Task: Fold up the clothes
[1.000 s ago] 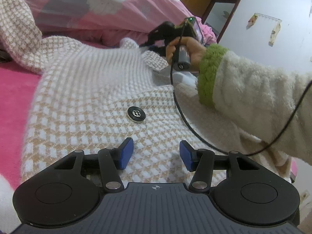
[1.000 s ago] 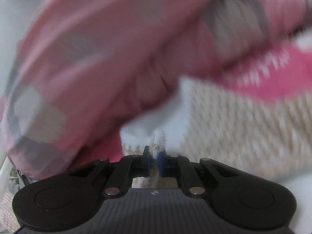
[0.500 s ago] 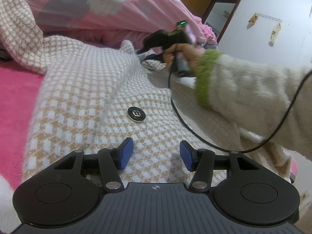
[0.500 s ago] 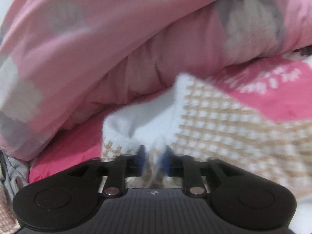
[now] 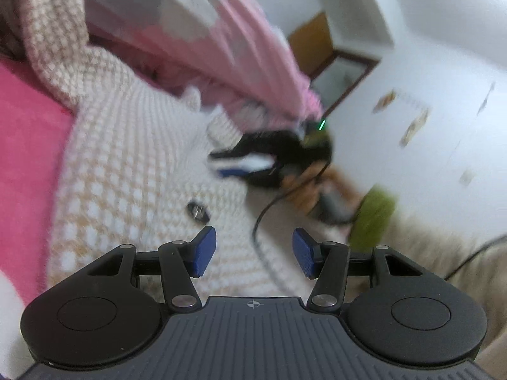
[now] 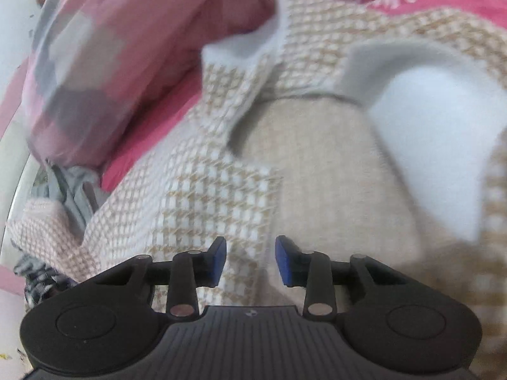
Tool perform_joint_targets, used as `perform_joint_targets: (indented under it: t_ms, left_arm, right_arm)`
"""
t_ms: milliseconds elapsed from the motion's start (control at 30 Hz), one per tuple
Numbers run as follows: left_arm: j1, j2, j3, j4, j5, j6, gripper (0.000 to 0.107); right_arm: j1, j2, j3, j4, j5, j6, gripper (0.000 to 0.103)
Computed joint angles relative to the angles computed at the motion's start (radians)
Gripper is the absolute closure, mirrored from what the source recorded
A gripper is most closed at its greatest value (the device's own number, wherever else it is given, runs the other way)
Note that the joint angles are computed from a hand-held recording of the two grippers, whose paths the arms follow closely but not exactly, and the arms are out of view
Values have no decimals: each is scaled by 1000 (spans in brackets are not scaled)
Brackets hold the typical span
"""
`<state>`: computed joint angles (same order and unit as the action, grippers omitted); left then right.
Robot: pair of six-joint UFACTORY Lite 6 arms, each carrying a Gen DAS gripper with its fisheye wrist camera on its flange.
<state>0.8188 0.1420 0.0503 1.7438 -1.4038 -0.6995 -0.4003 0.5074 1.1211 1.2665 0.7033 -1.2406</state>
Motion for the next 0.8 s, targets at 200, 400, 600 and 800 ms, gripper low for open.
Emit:
perform_joint_targets:
  t_ms: [200, 400, 600, 800]
  left_arm:
    - [-38, -113, -10, -124, -3, -113, 53]
    - [-181, -153, -12, -312, 130, -161, 54]
    - [-265, -248, -49, -402, 200, -138, 54]
    - [-197, -172, -25, -345, 165, -117, 54]
  right_arm:
    - [77, -112, -142, 205, -121, -266, 99]
    - [190, -324, -356, 749, -342, -894, 100]
    - [240, -210, -334, 1263, -368, -1464, 92]
    - [140, -434, -422, 914, -410, -1063, 77]
